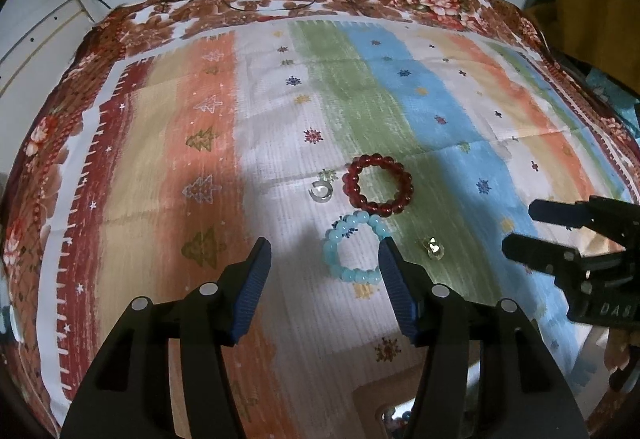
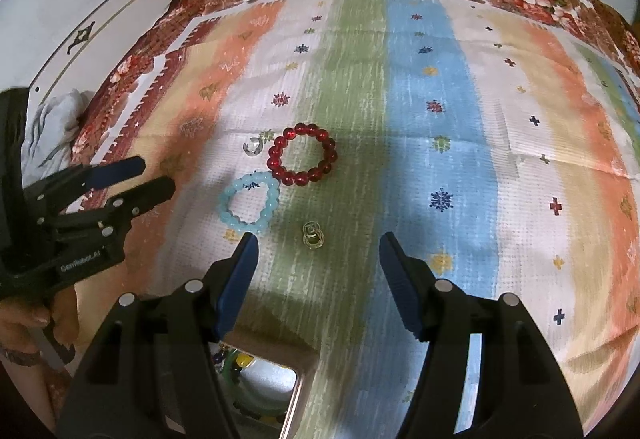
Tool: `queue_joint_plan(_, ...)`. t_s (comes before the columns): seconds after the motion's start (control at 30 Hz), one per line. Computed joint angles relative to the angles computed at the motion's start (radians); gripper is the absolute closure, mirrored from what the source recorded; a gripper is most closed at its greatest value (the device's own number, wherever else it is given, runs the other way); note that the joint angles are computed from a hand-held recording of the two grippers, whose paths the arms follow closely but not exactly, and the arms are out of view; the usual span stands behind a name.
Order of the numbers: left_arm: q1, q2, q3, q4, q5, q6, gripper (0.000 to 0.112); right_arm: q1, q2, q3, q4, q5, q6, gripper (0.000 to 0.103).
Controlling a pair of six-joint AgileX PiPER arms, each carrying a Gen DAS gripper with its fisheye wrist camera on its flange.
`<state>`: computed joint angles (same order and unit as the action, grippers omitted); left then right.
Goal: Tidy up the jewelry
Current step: 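Move both tools back toward the small rings on the bed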
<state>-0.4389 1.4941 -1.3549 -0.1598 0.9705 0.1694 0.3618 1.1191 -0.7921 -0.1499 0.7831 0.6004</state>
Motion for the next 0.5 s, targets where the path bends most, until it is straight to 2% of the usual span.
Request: queue_joint_plan(0.5, 0.005, 0.18, -0.138, -0.017, 0.026, -0.006, 0.056, -0.043, 0.122, -0.016, 0.066, -0.039, -0.101, 0.039)
